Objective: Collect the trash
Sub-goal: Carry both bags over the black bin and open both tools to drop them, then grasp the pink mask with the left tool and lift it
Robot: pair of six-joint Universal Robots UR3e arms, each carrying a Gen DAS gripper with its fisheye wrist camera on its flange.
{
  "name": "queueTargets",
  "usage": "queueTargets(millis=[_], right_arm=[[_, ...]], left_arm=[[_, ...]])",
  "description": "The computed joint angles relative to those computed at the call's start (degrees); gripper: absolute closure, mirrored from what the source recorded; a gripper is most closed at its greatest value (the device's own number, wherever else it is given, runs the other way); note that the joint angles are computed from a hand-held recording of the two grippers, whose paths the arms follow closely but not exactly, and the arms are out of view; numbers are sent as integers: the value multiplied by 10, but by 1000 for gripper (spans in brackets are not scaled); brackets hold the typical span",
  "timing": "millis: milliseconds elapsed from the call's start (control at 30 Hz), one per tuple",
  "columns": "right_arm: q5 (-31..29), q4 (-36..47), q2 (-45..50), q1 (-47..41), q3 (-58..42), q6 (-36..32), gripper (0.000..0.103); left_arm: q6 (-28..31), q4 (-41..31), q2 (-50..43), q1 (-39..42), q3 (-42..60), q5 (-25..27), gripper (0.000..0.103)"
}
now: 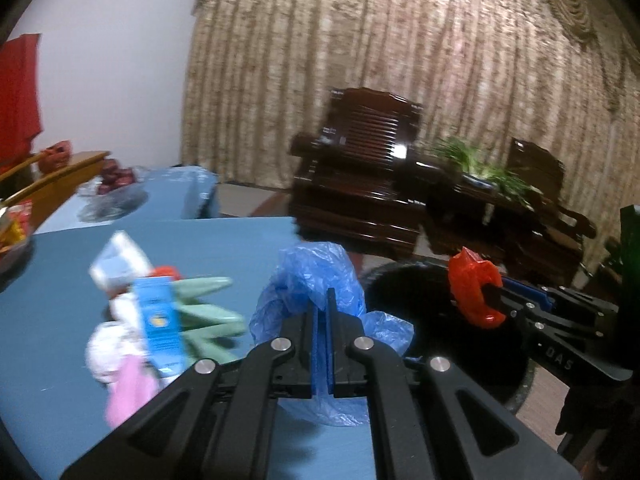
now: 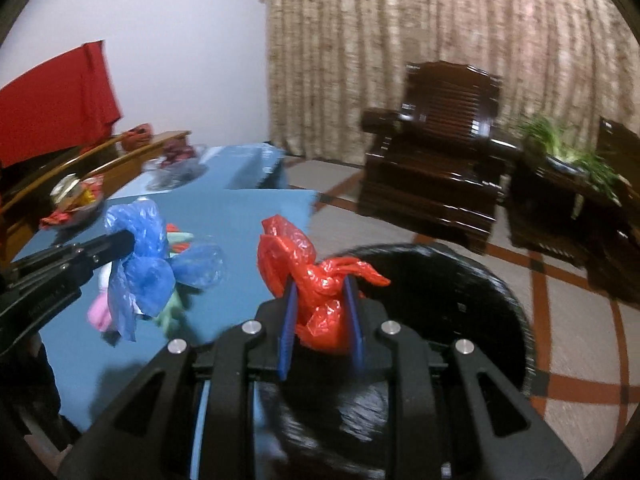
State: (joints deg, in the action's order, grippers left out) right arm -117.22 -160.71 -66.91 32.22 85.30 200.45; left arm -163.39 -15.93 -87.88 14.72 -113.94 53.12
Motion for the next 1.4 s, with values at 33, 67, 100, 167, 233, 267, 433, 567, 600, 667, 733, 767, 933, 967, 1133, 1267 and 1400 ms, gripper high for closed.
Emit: queueTargets(millis=[33,67,100,167,233,267,433,567,600,667,733,767,933,967,1133,1267,1400], right_arm=[[-3,-3,-8,-5,14,3,81],[-6,-11,-23,-13,41,5,81],[-7,-18,-36,-21,65,8,81],[-7,-33,-57,-36,108,11,81],[-9,-33,-62,-45,122,18,81],[-7,-38,-69,-53,140,21,81],[-4,-52,-84,-73,192,31,80],[-5,-52,-83,-85,207,37,76],[-7,-51,-84,-87,211,39,68],[-16,-55,-86,-88,220,46,54],[-27,-58,-87,-86,223,48,40],[-35,-57,-86,-83,220,50,35],[-61,-74,-80,-68,213,56,8],[-62,-80,-79,-64,211,58,7],[-52,-81,-61,-47,167,57,5],[-45,-62,-16,-18,92,58,5],[-24,-44,34,2,18,54,5]], left_arm=[[-4,5,-10,-14,6,5,100],[-9,12,-23,-32,15,12,100],[-12,16,-37,-46,24,16,100],[-20,26,-70,-84,49,27,100],[-24,27,-98,-110,73,34,100],[-27,27,-110,-121,84,38,100],[-37,20,-169,-166,134,47,100],[-37,-2,-200,-180,168,39,98],[-37,-7,-206,-178,174,36,94],[-40,-12,-210,-176,178,31,79],[-42,-3,-205,-169,169,26,59],[-43,0,-204,-166,166,24,56],[-39,20,-178,-143,138,34,41],[-37,28,-170,-136,128,36,37],[-17,79,-103,-83,43,52,19],[2,88,-39,-18,-25,58,12],[21,91,13,55,-81,64,9]])
